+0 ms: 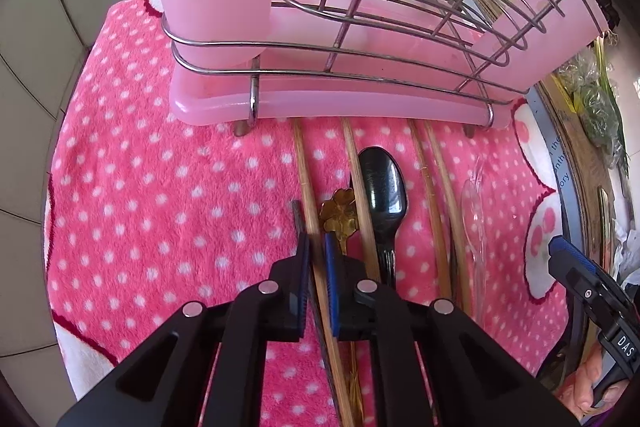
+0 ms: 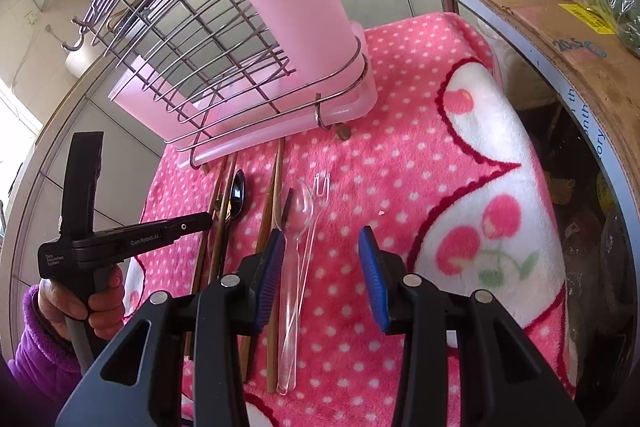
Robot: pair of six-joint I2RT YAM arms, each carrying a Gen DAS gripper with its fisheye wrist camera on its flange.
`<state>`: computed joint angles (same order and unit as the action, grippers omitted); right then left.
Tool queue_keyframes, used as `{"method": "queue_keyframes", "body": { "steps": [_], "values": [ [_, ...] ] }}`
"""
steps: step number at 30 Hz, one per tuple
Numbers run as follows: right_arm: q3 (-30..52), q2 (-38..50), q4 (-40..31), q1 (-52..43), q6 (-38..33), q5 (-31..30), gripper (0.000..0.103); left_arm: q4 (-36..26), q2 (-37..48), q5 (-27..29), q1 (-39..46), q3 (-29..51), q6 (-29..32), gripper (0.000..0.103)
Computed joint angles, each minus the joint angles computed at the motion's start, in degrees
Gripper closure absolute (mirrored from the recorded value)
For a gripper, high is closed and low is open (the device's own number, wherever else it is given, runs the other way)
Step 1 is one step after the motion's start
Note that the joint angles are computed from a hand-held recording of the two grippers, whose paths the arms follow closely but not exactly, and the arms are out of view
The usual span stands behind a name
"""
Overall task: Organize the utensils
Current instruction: 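Grasp a wooden chopstick with the left tool while the right tool grasps a clear plastic spoon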
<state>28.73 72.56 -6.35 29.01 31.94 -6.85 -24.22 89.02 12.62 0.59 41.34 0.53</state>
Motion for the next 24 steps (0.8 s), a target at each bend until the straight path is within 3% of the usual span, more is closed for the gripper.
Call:
{"method": "queue_keyframes", "body": {
  "steps": [5, 13, 21, 24],
  "values": [
    [0.07, 0.00, -0.49, 0.35, 0.78, -1.35, 0.071, -3.42, -1.20, 4.69, 6.27, 0.63, 3.00, 0.098],
    [0.21, 0.87, -0.28, -0.03, 2.20, -4.62, 0.072, -12.14, -5.06, 11.07, 13.53, 0.50, 8.57, 0.098],
    [2.21, 8.32, 1.07, -1.84, 3.21, -7.38, 0.078, -11.98, -7.11, 8.51, 17.22, -2.65, 13.33, 0.097],
    [4.08, 9.75, 0.34, 1.35, 2.63, -5.33, 0.078, -10.58, -5.33, 7.56, 18.62, -2.95, 14.53, 0.097]
  ]
}}
